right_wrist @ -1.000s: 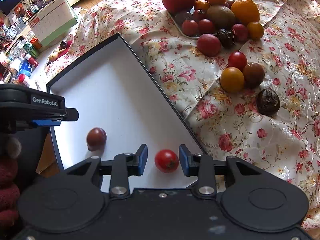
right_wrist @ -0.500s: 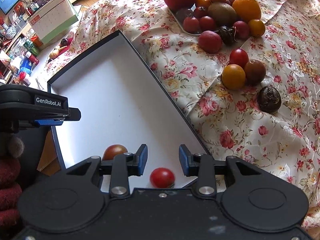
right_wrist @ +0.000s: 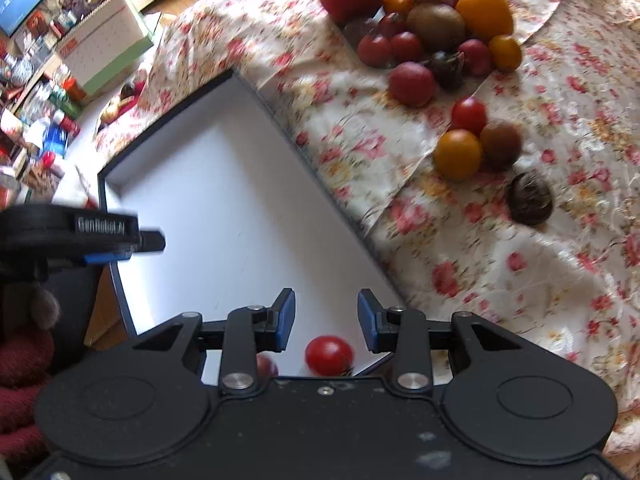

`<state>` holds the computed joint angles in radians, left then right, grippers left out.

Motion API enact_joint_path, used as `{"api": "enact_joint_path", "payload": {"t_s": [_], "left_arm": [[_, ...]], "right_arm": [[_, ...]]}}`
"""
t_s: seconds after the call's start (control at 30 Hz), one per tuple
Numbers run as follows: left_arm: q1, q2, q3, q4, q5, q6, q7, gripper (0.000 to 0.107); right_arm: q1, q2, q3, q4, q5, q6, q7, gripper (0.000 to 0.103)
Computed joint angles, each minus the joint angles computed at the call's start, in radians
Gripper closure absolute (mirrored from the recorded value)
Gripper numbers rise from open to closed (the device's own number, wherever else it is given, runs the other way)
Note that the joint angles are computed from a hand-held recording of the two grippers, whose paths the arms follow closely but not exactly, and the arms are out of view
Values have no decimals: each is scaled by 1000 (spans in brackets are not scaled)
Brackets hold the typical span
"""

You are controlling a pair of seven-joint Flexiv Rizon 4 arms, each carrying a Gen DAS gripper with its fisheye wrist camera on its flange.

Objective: Organize fruits
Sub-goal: 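Move the right gripper to the dark brown fruit and grasp it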

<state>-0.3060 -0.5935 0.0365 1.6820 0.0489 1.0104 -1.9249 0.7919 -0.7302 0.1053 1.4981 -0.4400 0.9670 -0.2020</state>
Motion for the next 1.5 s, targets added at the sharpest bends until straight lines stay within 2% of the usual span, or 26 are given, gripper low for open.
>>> {"api": "enact_joint_path", "payload": {"t_s": [0.27, 0.5, 0.63, 0.83, 1.0, 1.13, 1.27, 1.5], "left_arm": [[-5, -2, -5, -7, 7, -7, 27, 64], [-15, -3, -2, -11, 23, -8, 37, 64], [-20, -6, 1, -18, 32, -16, 40, 64], [-21, -7, -1, -20, 37, -20, 48, 64], [-15, -3, -12, -9, 28, 4, 67, 64], [-8, 2, -28, 8, 10, 45, 102, 64], [-7, 5, -43, 18, -1, 84, 149, 64], [-27, 4, -83, -1, -40, 141, 229, 64]], "right_arm": [[-10, 129, -93, 181, -105, 40, 202, 66], [-79, 186, -86, 284, -183, 17, 343, 66], [-113, 172, -62, 290, -185, 32, 351, 65], [-125, 101, -40, 230, -146, 43, 293, 62], [-105, 50, -53, 168, -123, -5, 262, 57], [-99, 23, -52, 139, -108, -48, 234, 57], [-90, 30, -73, 161, -118, -22, 256, 62], [-93, 97, -109, 262, -182, 47, 346, 62]]}}
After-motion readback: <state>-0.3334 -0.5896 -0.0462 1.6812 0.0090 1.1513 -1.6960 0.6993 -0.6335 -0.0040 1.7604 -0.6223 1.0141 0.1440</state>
